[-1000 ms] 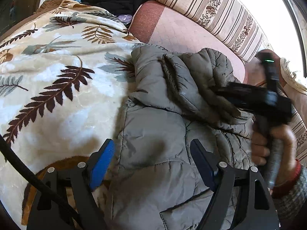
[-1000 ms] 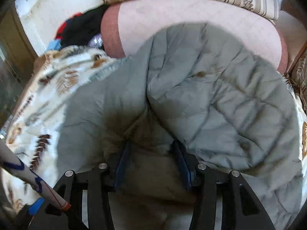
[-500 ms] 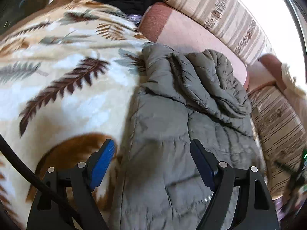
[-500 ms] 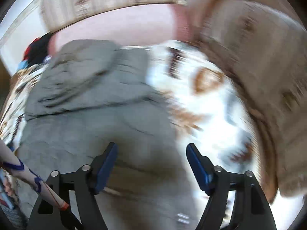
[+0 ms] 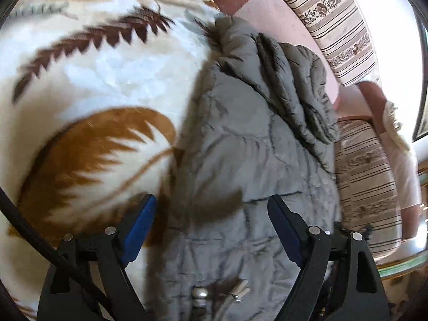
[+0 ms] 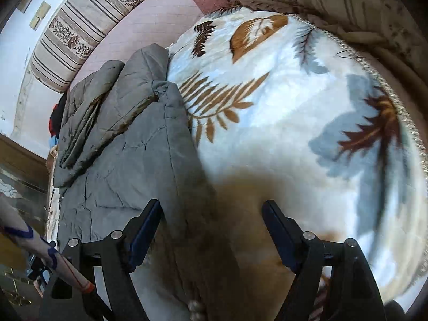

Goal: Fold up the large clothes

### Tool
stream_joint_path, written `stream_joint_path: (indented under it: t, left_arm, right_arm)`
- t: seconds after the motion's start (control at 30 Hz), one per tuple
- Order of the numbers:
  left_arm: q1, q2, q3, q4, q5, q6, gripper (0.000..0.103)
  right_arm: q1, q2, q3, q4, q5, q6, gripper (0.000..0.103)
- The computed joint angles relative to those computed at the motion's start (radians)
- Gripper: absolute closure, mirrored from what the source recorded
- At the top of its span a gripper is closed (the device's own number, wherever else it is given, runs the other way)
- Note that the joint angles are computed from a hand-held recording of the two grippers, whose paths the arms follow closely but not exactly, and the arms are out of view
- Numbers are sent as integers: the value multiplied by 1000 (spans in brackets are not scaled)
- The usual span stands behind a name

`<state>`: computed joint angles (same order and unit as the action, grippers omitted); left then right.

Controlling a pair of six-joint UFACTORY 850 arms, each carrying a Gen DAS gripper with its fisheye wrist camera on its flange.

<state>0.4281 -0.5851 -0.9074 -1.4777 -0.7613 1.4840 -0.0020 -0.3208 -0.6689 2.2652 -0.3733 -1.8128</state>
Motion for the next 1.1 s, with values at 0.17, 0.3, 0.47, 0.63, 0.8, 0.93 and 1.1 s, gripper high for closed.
stream_joint_path:
  t: [0.17, 0.3, 0.47, 0.63, 0.8, 0.93, 1.1]
  left_arm:
    - [21, 35, 87, -33, -44, 126, 20]
    - [55, 58, 160, -49, -118, 201, 20]
    - [71, 33, 200, -11, -257, 226, 20]
    - [73, 9, 212, 44, -345, 226, 20]
    - [63, 32, 240, 37, -316, 249, 20]
    - [41, 51, 255, 8, -267, 265, 22]
    - [22, 62, 262, -19, -228, 270, 22]
  right_arm:
    - [-32, -20, -8, -117, -87, 82, 20]
    - [-82, -34, 13, -216, -249, 181, 20]
    - [-75, -66, 20, -305, -362, 218, 23]
    - [-53, -36, 59, -337, -361, 211, 27]
    - [-52, -21, 112, -360, -402, 217, 39]
    - [-63, -14, 161, -346, -488, 185, 44]
    - [-40, -59, 180, -346, -598, 181, 47]
